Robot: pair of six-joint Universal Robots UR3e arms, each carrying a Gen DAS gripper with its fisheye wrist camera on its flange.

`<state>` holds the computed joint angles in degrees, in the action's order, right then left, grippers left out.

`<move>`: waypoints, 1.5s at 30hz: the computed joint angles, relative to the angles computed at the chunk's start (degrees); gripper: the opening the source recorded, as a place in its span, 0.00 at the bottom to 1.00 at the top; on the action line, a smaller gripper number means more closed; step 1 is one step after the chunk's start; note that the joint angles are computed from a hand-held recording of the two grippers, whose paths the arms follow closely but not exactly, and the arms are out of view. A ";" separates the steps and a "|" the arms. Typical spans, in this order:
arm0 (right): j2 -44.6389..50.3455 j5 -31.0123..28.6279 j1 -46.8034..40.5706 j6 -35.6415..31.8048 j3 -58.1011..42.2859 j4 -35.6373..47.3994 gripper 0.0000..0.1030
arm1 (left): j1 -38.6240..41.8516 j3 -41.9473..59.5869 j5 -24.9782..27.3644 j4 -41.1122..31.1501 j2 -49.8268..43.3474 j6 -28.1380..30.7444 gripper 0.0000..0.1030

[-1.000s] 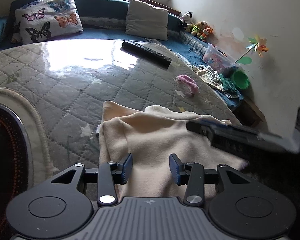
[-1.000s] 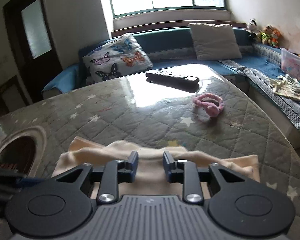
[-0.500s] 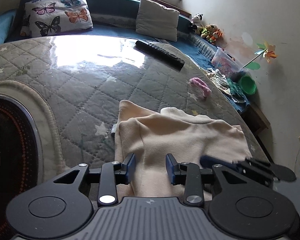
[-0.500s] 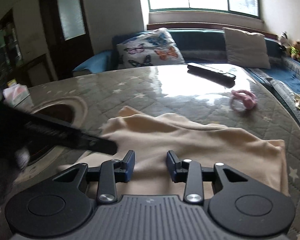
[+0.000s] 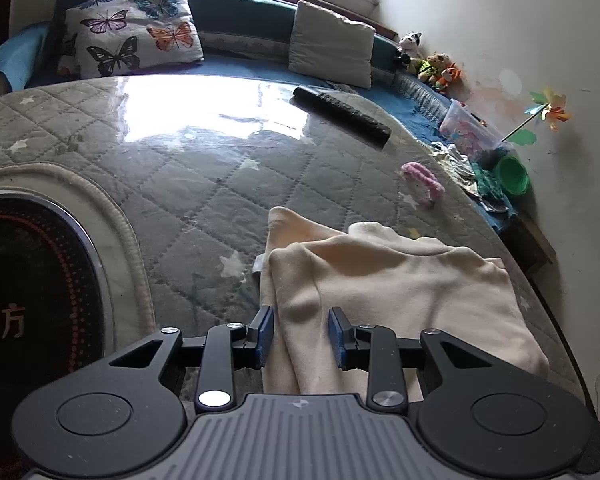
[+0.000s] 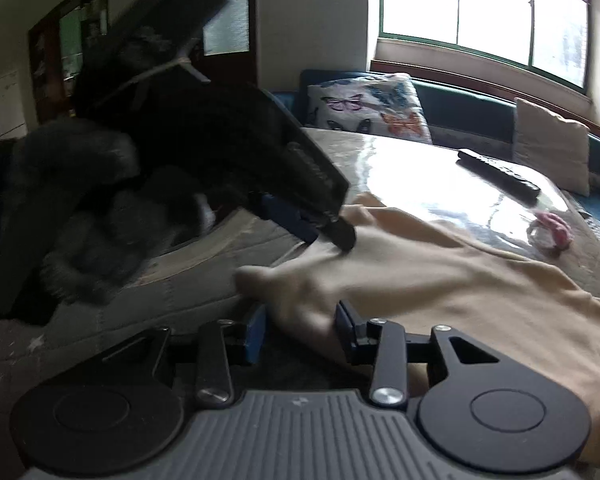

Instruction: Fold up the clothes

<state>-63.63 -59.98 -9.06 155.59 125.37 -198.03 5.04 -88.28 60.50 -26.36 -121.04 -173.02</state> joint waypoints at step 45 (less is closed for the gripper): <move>-7.07 -4.21 -20.40 15.15 19.07 -19.00 0.77 | -0.24 -18.37 4.18 11.45 10.56 7.79 0.70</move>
